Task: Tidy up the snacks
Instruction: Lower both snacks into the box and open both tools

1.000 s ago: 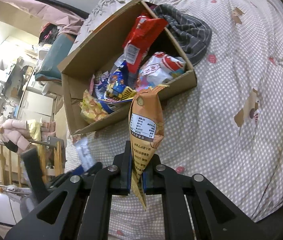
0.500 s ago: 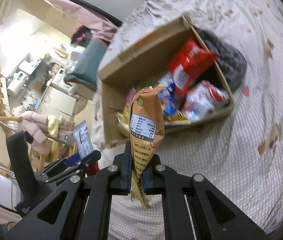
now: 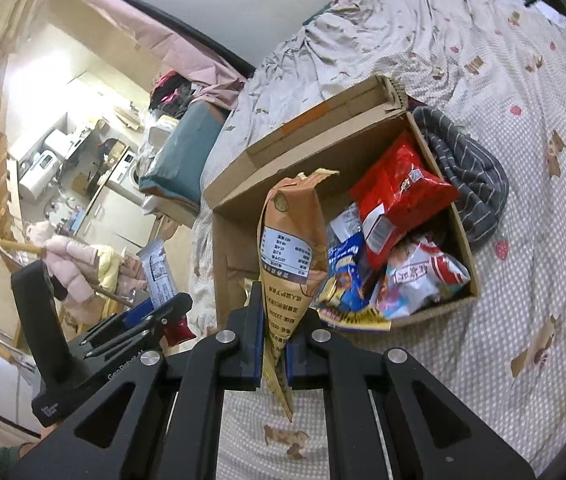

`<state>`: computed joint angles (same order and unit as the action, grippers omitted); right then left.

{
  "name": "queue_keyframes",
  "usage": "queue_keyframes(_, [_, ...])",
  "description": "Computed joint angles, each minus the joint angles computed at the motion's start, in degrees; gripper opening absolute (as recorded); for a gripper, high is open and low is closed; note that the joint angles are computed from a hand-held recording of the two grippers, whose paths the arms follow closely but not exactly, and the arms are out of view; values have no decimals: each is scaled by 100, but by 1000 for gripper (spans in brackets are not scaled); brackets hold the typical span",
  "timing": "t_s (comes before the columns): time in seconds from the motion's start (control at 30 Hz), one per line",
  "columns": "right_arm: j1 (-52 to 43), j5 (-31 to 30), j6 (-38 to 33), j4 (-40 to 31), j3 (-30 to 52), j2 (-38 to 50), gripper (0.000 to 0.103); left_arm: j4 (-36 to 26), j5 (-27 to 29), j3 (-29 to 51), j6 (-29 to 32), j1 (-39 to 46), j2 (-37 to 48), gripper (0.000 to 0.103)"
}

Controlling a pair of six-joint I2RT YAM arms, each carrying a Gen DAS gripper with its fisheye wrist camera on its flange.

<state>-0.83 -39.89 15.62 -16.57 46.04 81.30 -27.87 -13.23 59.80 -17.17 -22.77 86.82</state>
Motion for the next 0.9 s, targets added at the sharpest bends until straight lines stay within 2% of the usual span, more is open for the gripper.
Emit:
queue_keyframes(0.47, [190,473,-60,240,1108,1555,8,538,389,852,382,210,1148,31])
queue_keyframes(0.7, [493,590,-81,367,1375,1997,8,843,521,819,587,228,1503,32])
queue_keyframes(0.9, [639,866,-220,383,1318,2052,11,843,731,894,439,314,1697,32])
